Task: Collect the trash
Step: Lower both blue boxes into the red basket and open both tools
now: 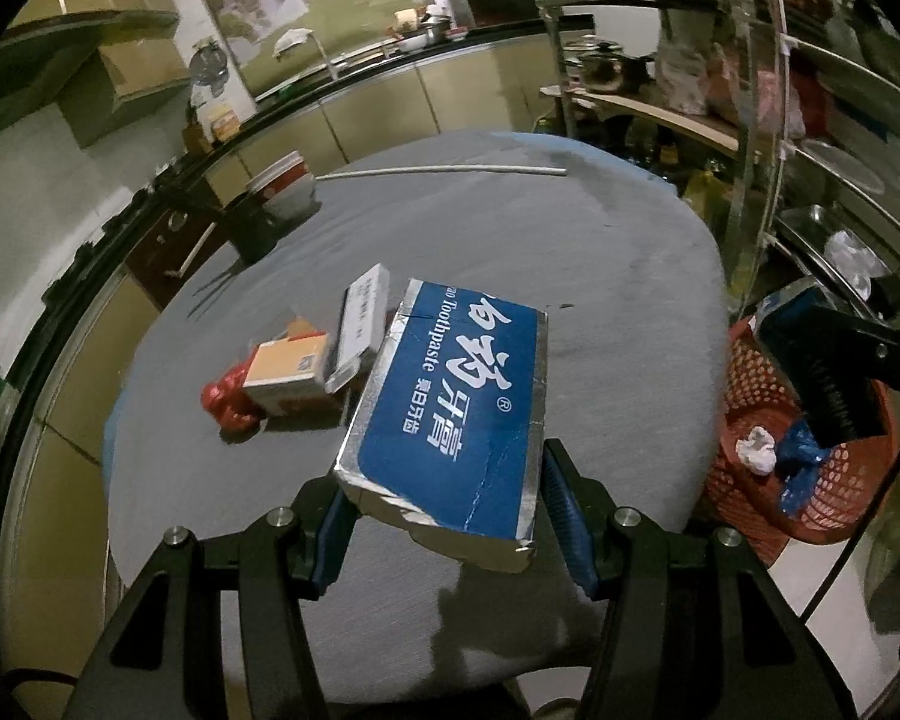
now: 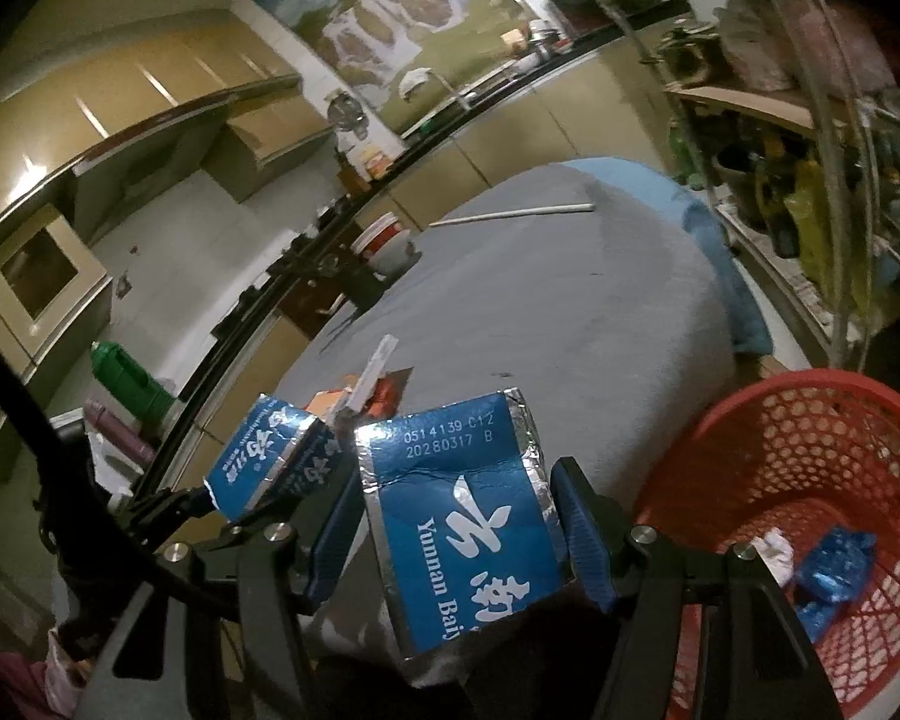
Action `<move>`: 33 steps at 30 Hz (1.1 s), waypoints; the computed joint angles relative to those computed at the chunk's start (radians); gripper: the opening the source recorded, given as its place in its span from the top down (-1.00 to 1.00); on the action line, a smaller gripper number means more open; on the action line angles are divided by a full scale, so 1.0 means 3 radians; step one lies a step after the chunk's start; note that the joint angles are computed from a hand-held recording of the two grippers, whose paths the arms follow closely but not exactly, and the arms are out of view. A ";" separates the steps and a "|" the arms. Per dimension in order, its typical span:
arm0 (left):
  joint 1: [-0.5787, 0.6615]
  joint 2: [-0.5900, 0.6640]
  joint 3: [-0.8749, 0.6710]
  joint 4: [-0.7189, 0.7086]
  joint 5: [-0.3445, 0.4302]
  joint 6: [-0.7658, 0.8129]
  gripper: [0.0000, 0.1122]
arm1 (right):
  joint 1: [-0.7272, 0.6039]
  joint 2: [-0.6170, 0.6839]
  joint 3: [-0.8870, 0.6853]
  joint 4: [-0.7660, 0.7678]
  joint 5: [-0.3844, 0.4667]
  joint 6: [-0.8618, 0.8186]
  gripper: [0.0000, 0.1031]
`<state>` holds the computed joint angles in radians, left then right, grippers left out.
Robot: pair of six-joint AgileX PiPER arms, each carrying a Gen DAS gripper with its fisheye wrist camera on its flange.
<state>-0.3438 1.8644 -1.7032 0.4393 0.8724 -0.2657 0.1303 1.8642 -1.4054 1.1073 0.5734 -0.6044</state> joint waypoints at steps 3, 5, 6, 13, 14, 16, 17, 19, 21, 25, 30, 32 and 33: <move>-0.0067 0.0043 -0.0061 -0.0001 0.0028 0.0037 -0.07 | -0.0098 -0.0058 0.0116 0.0071 0.0005 -0.0051 -0.27; -0.0118 0.0075 -0.0100 -0.0017 0.0043 0.0077 -0.07 | -0.0160 -0.0090 0.0181 0.0109 0.0002 -0.0089 -0.27; -0.0139 0.0090 -0.0120 -0.0035 0.0054 0.0096 -0.07 | -0.0199 -0.0110 0.0221 0.0131 0.0002 -0.0113 -0.27; -0.0286 0.0278 -0.0378 -0.0495 0.0167 0.0514 -0.07 | -0.0451 -0.0250 0.0501 0.0266 -0.0014 -0.0262 -0.27; -0.0303 0.0321 -0.0446 -0.0622 0.0196 0.0619 -0.07 | -0.0498 -0.0270 0.0552 0.0294 -0.0013 -0.0282 -0.27; -0.0331 0.0391 -0.0552 -0.0826 0.0244 0.0779 -0.07 | -0.0614 -0.0304 0.0663 0.0385 0.0012 -0.0330 -0.27; -0.0350 0.0438 -0.0625 -0.0924 0.0283 0.0849 -0.07 | -0.0660 -0.0321 0.0714 0.0412 0.0005 -0.0341 -0.27; -0.0393 0.0528 -0.0767 -0.1052 0.0369 0.0946 -0.07 | -0.0755 -0.0347 0.0800 0.0433 0.0002 -0.0346 -0.27; -0.0441 0.0626 -0.0909 -0.1157 0.0458 0.1024 -0.07 | -0.0847 -0.0368 0.0886 0.0475 0.0004 -0.0367 -0.28; -0.0524 0.0887 -0.1292 -0.1371 0.0733 0.1177 -0.07 | -0.1000 -0.0395 0.1022 0.0518 0.0004 -0.0385 -0.28; -0.0622 0.1162 -0.1692 -0.1521 0.1020 0.1262 -0.09 | -0.1156 -0.0380 0.1101 0.0520 0.0016 -0.0350 -0.30; -0.0636 0.1240 -0.1806 -0.1583 0.1100 0.1301 -0.09 | -0.1211 -0.0366 0.1108 0.0487 0.0039 -0.0290 -0.30; -0.0647 0.1277 -0.1861 -0.1606 0.1136 0.1321 -0.09 | -0.1257 -0.0348 0.1109 0.0488 0.0080 -0.0259 -0.30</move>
